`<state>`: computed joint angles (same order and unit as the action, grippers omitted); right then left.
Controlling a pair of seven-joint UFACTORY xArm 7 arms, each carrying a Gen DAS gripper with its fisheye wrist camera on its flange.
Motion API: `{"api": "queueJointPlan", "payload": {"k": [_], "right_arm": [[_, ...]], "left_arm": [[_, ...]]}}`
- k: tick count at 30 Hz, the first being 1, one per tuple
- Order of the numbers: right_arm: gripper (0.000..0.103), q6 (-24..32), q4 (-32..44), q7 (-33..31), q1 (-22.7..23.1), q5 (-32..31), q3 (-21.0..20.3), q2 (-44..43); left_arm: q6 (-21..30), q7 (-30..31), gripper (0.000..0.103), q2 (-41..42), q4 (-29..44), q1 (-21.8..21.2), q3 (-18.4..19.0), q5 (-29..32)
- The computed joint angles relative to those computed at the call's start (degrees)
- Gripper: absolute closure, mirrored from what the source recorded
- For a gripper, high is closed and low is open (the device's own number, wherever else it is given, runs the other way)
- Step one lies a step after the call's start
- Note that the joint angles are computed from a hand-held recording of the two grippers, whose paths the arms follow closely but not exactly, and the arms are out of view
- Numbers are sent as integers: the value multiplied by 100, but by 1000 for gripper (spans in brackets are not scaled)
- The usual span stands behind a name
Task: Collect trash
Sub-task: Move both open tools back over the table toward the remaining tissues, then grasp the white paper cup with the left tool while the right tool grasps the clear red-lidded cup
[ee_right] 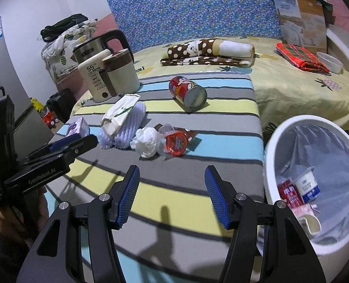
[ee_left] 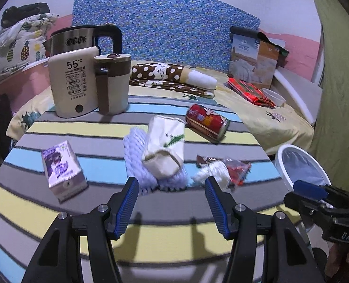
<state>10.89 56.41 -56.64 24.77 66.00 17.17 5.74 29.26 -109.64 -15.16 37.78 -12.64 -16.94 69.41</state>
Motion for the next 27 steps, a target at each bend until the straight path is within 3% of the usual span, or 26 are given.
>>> {"api": "queueJointPlan", "payload": {"k": [20, 23, 24, 27], "right_arm": [[44, 62, 797, 1452, -446, -2126, 405, 1032], [45, 106, 761, 1526, -540, -2232, 513, 1031], [53, 99, 727, 1515, -573, -2229, 554, 1010], [56, 63, 689, 1463, -647, -2176, 637, 981]], "left_arm": [[-569, -130, 42, 930, 527, 161, 670, 535], [-508, -87, 47, 959, 549, 96, 675, 580], [-503, -61, 50, 962, 554, 75, 678, 584], [-440, -32, 54, 930, 543, 14, 663, 591]]}}
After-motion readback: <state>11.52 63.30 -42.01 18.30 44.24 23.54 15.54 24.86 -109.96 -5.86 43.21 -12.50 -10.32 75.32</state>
